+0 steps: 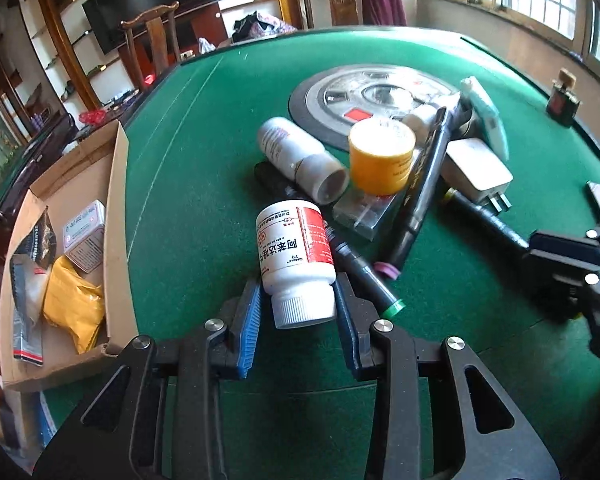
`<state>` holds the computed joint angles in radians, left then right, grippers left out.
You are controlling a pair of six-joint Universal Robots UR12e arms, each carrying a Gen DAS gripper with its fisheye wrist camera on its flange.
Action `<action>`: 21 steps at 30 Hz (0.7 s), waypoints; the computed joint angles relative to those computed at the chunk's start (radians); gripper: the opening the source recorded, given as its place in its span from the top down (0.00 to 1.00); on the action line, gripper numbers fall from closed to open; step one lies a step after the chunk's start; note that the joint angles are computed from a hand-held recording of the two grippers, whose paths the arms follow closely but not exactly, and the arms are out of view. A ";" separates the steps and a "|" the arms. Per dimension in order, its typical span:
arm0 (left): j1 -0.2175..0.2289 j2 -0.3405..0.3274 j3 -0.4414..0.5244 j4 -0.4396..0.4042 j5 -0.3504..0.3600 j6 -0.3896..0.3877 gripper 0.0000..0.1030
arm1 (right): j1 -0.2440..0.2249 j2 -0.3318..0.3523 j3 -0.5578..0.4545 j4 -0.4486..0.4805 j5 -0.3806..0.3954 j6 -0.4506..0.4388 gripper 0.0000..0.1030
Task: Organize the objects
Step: 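Grasp the white pill bottle with the left tool, then carry the pill bottle to the cardboard tray with the left tool while the right tool holds the marker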
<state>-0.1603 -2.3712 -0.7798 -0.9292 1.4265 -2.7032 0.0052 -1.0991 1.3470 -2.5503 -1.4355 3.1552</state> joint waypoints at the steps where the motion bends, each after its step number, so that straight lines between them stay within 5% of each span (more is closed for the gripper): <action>1: 0.002 0.005 -0.006 0.011 -0.006 -0.004 0.67 | 0.000 0.000 0.000 0.000 0.001 0.001 0.88; 10: 0.036 0.026 0.006 -0.002 -0.158 -0.072 0.67 | -0.002 -0.001 0.003 -0.015 0.022 0.017 0.88; 21: 0.049 0.025 0.014 -0.022 -0.228 -0.086 0.67 | 0.013 0.020 -0.038 -0.018 0.085 0.085 0.88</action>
